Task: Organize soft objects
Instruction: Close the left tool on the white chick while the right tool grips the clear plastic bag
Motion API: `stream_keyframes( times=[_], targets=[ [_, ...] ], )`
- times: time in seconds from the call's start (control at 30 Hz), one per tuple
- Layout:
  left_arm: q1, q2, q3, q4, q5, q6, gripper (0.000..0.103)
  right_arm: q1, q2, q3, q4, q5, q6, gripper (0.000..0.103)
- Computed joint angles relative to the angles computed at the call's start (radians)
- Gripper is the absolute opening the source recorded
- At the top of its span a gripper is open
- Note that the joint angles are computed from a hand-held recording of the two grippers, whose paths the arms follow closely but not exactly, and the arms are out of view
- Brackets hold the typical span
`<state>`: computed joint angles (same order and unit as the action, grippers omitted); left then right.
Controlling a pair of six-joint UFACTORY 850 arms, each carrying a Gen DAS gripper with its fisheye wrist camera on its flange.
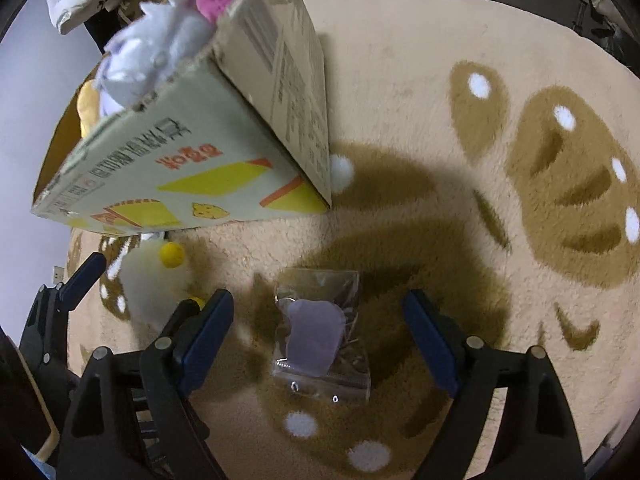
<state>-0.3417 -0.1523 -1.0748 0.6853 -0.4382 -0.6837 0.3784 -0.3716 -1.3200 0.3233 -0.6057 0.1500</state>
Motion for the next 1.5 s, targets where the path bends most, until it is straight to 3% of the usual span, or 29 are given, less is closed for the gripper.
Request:
stream_keyframes(
  times=[0.23, 0.33, 0.57, 0.73, 0.8, 0.97, 1.23, 1.5],
  targets=[
    [0.014, -0.007, -0.004, -0.031, 0.005, 0.002, 0.098, -0.008, 0.001, 0.022, 0.041, 0.026, -0.011, 0.091],
    [0.018, -0.015, -0.007, 0.011, -0.007, -0.033, 0.097, 0.0, -0.005, 0.011, -0.016, 0.013, 0.022, 0.091],
    [0.033, -0.028, -0.006, 0.019, 0.002, -0.053, 0.087, -0.003, -0.013, -0.006, -0.048, 0.015, 0.103, 0.085],
    [0.051, -0.026, -0.002, -0.125, 0.04, 0.072, 0.062, -0.005, -0.013, -0.011, -0.059, 0.008, 0.108, 0.085],
    [0.05, -0.021, 0.0, -0.115, 0.029, 0.044, 0.048, 0.002, -0.022, -0.023, -0.092, -0.001, 0.122, 0.084],
    [0.07, -0.015, 0.001, -0.181, 0.023, 0.071, 0.044, 0.007, -0.038, -0.044, -0.115, -0.017, 0.17, 0.074],
    [0.068, 0.018, 0.019, -0.163, -0.003, 0.017, 0.043, 0.037, -0.067, -0.079, -0.249, -0.048, 0.213, 0.072],
    [0.06, 0.071, 0.061, -0.047, -0.026, -0.128, 0.043, 0.069, -0.055, -0.085, -0.29, -0.081, 0.22, 0.048]
  ],
)
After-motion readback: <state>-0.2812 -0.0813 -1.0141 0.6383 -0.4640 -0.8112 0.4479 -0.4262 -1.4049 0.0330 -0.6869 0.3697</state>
